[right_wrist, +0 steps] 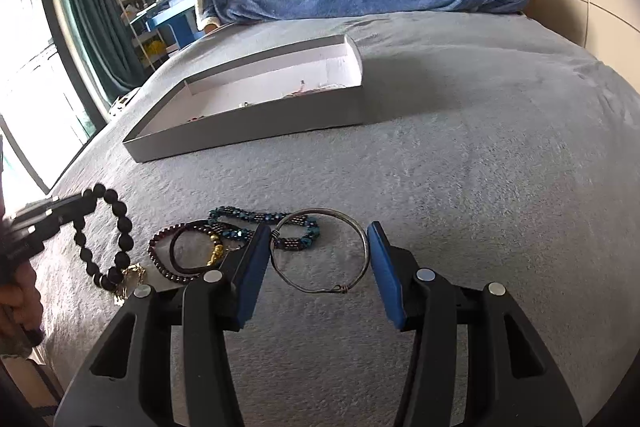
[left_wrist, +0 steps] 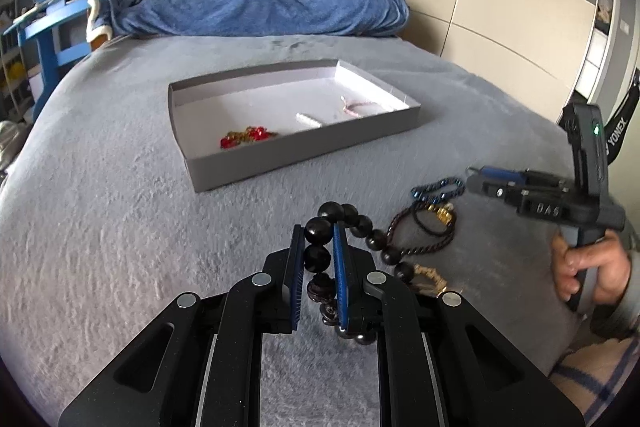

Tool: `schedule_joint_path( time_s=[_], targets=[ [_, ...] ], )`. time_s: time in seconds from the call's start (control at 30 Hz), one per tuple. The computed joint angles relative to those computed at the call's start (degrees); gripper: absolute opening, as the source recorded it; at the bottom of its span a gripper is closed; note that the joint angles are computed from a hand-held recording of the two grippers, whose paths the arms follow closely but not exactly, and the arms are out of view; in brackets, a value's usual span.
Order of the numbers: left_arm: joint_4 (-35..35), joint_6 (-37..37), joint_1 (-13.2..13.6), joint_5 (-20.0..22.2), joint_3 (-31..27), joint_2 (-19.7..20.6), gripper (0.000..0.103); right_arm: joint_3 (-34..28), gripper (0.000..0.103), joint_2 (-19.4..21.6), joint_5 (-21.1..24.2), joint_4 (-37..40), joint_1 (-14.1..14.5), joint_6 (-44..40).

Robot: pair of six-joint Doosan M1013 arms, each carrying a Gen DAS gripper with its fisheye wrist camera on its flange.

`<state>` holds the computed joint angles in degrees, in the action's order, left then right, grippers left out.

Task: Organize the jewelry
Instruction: 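Grasp the black bead bracelet with the left tool while the right tool grasps the silver bangle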

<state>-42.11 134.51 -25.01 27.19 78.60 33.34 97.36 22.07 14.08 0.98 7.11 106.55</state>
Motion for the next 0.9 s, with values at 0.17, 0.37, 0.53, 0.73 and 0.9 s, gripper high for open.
schedule_joint_path(
  time_s=[0.17,0.37,0.53,0.73,0.9],
  targets=[
    [-0.81,0.71,0.03,0.94,-1.38,-0.12,0.015,-0.4,0.05,-0.02,-0.02,3.44,-0.11,-3.88],
    [-2.46,2.05,0.08,0.88,-2.91,-0.17,0.015,-1.66,0.05,0.21,-0.03,5.96,-0.21,-7.07],
    [-1.82,1.54,0.32,0.89,-4.6,0.32,0.015,-3.27,0.05,0.6,0.28,7.11,-0.25,-9.15],
    [-1.76,1.46,0.61,0.4,-6.0,0.77,0.015,-5.91,0.05,1.62,1.74,8.0,-0.5,-11.43],
    [0.13,-0.8,0.9,0.86,-9.66,2.33,0.015,-9.3,0.05,3.11,3.68,9.34,-0.9,-14.17]
  ],
)
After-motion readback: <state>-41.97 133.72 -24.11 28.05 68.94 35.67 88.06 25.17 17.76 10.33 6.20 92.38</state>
